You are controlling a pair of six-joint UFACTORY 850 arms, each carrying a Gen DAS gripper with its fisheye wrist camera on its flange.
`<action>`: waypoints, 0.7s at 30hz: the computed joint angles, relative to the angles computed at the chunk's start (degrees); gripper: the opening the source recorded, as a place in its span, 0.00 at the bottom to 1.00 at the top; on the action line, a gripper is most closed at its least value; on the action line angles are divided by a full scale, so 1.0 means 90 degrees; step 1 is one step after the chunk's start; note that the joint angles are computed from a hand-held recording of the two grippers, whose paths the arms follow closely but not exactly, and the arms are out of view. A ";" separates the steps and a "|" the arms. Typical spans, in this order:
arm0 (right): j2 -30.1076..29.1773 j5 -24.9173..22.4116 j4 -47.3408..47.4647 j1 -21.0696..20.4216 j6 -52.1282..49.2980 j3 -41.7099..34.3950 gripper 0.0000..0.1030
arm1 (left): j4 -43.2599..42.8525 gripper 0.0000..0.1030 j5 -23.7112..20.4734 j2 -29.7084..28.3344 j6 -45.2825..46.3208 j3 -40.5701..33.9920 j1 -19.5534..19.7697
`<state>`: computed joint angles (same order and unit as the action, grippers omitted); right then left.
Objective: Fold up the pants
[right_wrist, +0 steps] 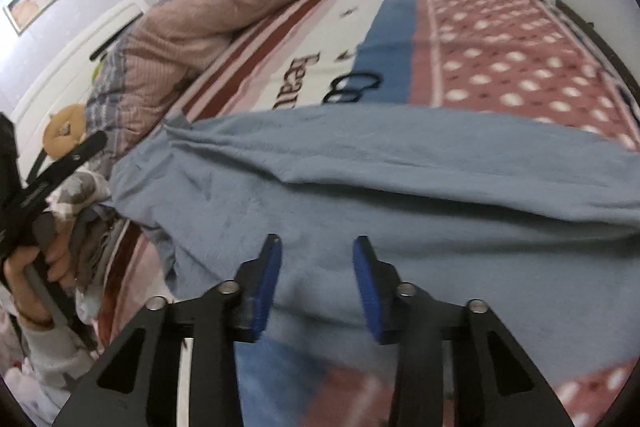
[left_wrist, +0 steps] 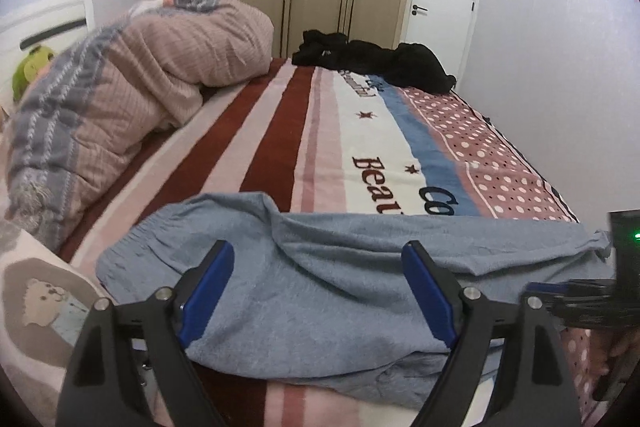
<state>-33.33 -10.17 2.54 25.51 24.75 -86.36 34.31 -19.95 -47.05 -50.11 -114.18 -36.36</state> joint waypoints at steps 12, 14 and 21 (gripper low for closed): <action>-0.1755 -0.1397 -0.2460 -0.0088 0.2639 -0.2654 0.19 | -0.1316 0.81 0.0344 -0.0067 0.0900 0.0313 0.0225; -0.1859 -0.1691 -0.2791 -0.0080 0.2821 -0.2890 0.19 | -0.1258 0.81 0.0291 -0.0071 0.0888 0.0317 0.0251; -0.1160 -0.0792 -0.3175 0.0172 0.3054 -0.1956 0.25 | -0.2136 0.81 -0.0757 -0.0886 0.2654 -0.1165 0.0343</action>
